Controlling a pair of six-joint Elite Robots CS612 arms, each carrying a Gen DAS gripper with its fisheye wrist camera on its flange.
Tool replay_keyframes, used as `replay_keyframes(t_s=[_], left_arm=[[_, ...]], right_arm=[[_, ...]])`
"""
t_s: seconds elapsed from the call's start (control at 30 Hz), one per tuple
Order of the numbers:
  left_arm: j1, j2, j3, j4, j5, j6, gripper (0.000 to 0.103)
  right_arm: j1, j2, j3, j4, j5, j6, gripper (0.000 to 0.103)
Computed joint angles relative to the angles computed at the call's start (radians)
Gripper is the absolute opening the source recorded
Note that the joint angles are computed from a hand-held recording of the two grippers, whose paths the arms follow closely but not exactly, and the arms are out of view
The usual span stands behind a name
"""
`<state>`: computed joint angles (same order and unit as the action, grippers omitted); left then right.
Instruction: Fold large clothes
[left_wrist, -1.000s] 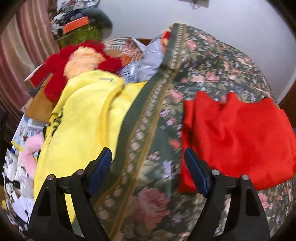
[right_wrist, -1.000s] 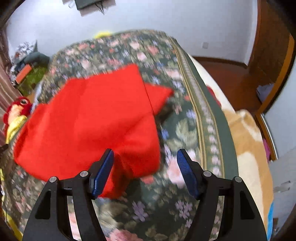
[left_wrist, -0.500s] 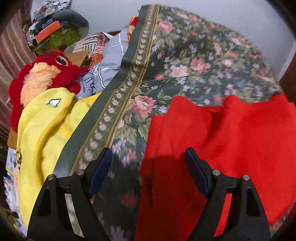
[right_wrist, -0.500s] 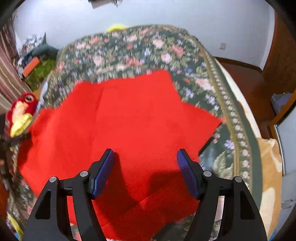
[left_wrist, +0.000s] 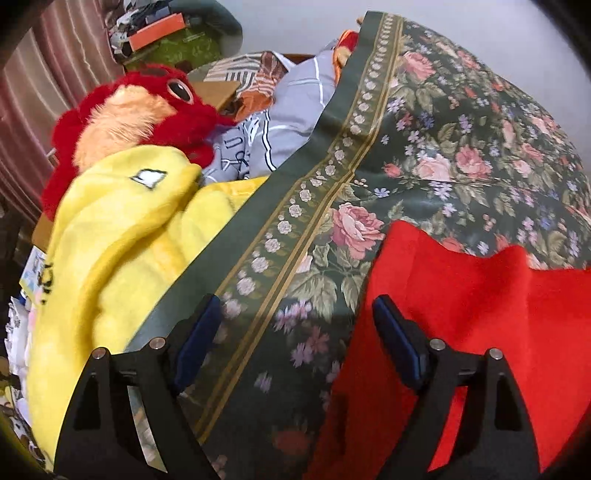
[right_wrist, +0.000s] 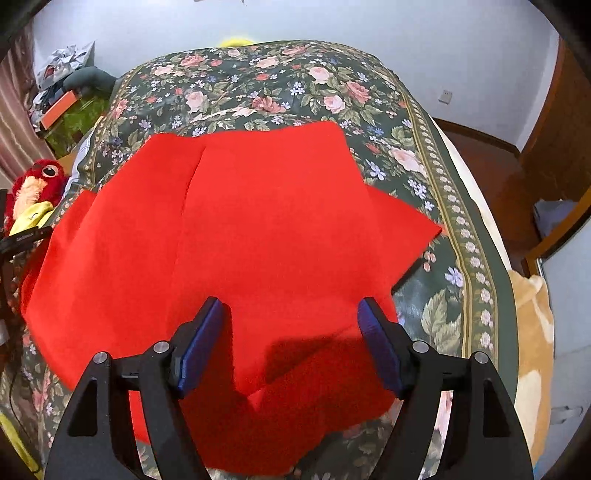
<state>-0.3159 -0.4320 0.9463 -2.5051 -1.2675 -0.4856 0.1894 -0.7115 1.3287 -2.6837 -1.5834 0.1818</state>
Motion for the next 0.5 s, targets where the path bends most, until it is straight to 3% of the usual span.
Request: replay_keyframes(t_s=[0.17, 0.33, 0.5], left_arm=[[0.000, -0.088, 0.140, -0.131, -0.102, 0.052, 0.085], [0.013, -0.172, 0.284, -0.288, -0.324, 0.044, 0.085], [0.035, -0.208, 0.379, -0.407, -0.581, -0.061, 0.085]], right_arm=[[0.002, -0.016, 0.015, 0.006, 0.022, 0.010, 0.072], [0.009, -0.033, 0.030, -0.003, 0.040, 0.019, 0.072], [0.020, -0.049, 0.044, -0.015, 0.042, 0.008, 0.072]])
